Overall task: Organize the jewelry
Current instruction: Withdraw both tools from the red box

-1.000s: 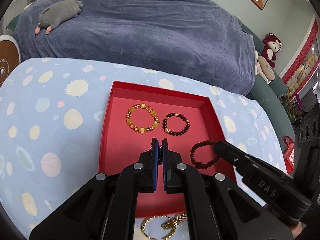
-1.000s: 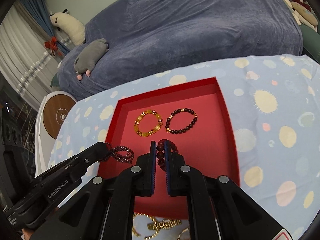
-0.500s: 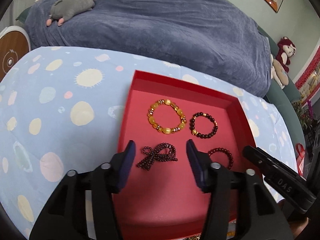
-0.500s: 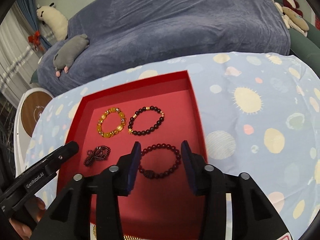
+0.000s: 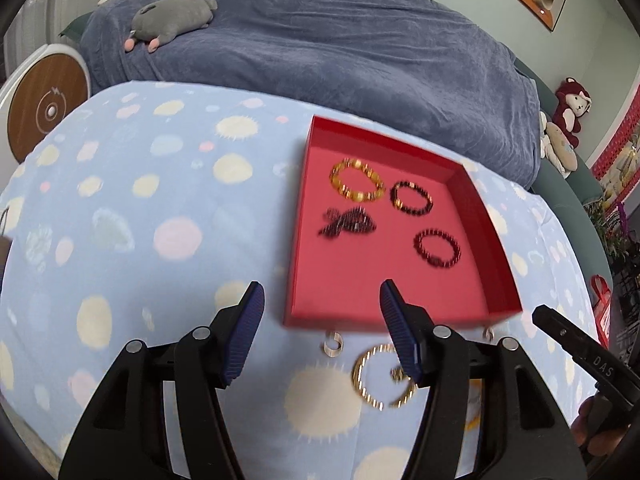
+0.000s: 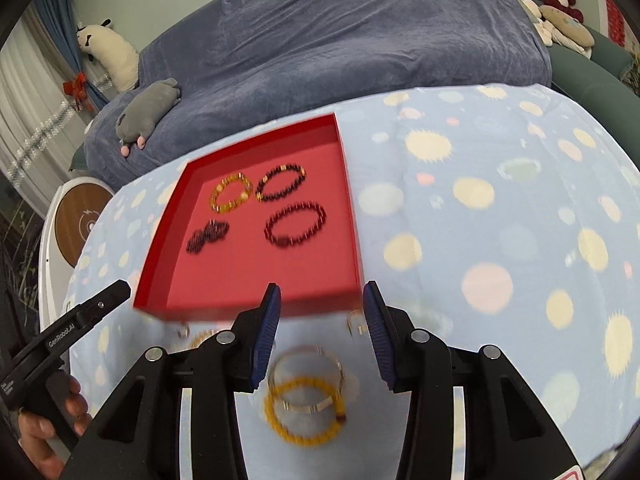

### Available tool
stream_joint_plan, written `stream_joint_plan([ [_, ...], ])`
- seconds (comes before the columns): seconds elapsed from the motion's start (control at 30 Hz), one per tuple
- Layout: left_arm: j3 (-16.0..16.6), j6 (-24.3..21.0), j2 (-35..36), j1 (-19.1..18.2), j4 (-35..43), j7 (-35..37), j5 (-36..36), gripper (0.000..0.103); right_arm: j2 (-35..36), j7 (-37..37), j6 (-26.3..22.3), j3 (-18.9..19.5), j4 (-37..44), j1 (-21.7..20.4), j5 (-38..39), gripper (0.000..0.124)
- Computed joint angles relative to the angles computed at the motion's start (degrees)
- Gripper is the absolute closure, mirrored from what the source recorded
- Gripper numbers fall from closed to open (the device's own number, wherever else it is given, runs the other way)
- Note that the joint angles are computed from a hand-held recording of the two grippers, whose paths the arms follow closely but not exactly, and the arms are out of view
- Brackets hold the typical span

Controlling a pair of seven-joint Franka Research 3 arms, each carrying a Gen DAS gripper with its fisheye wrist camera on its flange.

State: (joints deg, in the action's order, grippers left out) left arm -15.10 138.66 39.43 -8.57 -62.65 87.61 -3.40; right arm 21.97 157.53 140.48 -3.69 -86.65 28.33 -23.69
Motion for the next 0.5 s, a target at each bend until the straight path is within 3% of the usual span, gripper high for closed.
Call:
stream_joint_plan([
  [0.23,-0.78,4.54,-9.65,1.95,-17.73,1.32,-1.00,0.046,-5.43,5.38,0.98,1.92,-9.66,1.35,-0.62,0.082],
  [0.5,-0.52,5.06,-13.01,1.70,-24.26,0.81,-1.17,0.046,-6.23,6.14,0.67,4.41,-12.84,1.67,0.13,0.082],
])
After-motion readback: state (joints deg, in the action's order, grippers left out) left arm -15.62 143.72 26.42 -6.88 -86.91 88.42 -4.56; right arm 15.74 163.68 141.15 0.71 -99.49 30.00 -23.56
